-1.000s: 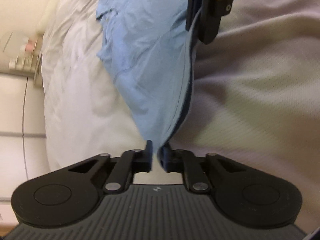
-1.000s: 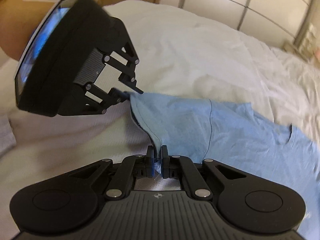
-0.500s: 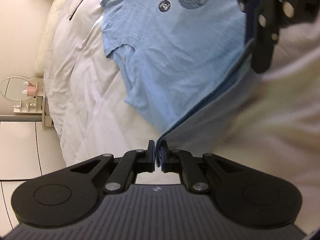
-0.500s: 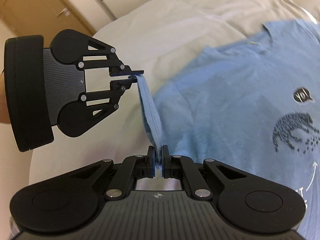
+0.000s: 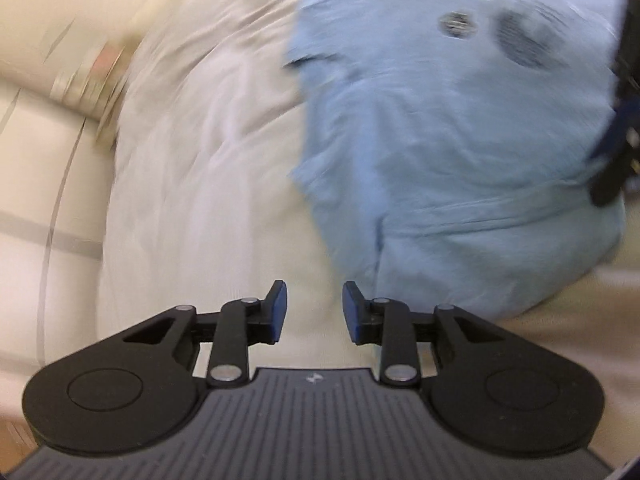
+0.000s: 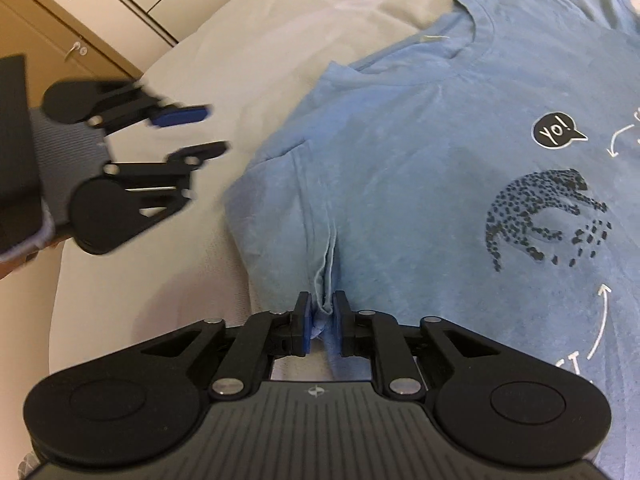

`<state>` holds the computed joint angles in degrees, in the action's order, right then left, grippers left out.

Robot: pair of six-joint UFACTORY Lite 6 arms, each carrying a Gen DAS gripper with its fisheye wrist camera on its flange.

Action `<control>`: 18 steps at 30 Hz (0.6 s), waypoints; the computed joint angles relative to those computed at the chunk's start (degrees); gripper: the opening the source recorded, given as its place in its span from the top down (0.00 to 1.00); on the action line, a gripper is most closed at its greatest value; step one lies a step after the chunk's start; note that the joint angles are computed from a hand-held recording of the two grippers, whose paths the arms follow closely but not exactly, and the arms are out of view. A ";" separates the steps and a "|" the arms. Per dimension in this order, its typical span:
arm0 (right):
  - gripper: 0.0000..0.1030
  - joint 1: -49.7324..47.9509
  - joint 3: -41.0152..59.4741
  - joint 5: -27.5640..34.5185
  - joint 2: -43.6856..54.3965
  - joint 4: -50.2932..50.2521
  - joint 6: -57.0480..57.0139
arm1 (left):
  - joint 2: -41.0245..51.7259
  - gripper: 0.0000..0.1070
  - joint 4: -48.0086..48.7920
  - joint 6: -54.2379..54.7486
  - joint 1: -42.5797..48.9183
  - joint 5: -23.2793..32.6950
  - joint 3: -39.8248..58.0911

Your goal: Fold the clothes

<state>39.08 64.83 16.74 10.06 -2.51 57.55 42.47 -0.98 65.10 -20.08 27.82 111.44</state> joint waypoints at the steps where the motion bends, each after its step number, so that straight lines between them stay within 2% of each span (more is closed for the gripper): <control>1: 0.79 -0.05 -0.51 0.00 -0.47 -0.55 0.66 | -0.04 0.74 -0.27 -2.79 0.78 1.82 0.83; 4: 0.78 0.41 -1.30 1.21 -1.67 -5.10 5.33 | 0.13 0.74 -5.30 -8.30 2.72 8.00 2.65; 6: 0.77 1.12 -1.59 2.65 -2.36 -9.09 8.79 | -1.28 0.74 -7.29 -9.73 2.92 9.15 -0.15; 9: 0.73 1.49 -2.61 4.37 -3.52 -9.23 7.80 | -5.74 0.74 -8.99 -11.15 1.60 7.67 -7.98; 14: 0.71 2.68 -9.77 6.67 -11.97 -11.22 11.57 | -18.21 0.74 -17.99 -10.22 -1.39 5.31 -24.92; 18: 0.67 3.63 -15.23 10.22 -18.28 -11.25 12.01 | -23.56 0.73 -13.33 -14.03 -5.68 1.33 -36.15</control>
<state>42.71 49.60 26.96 -8.22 -13.75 69.57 18.92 -14.31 51.07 -25.76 29.15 75.30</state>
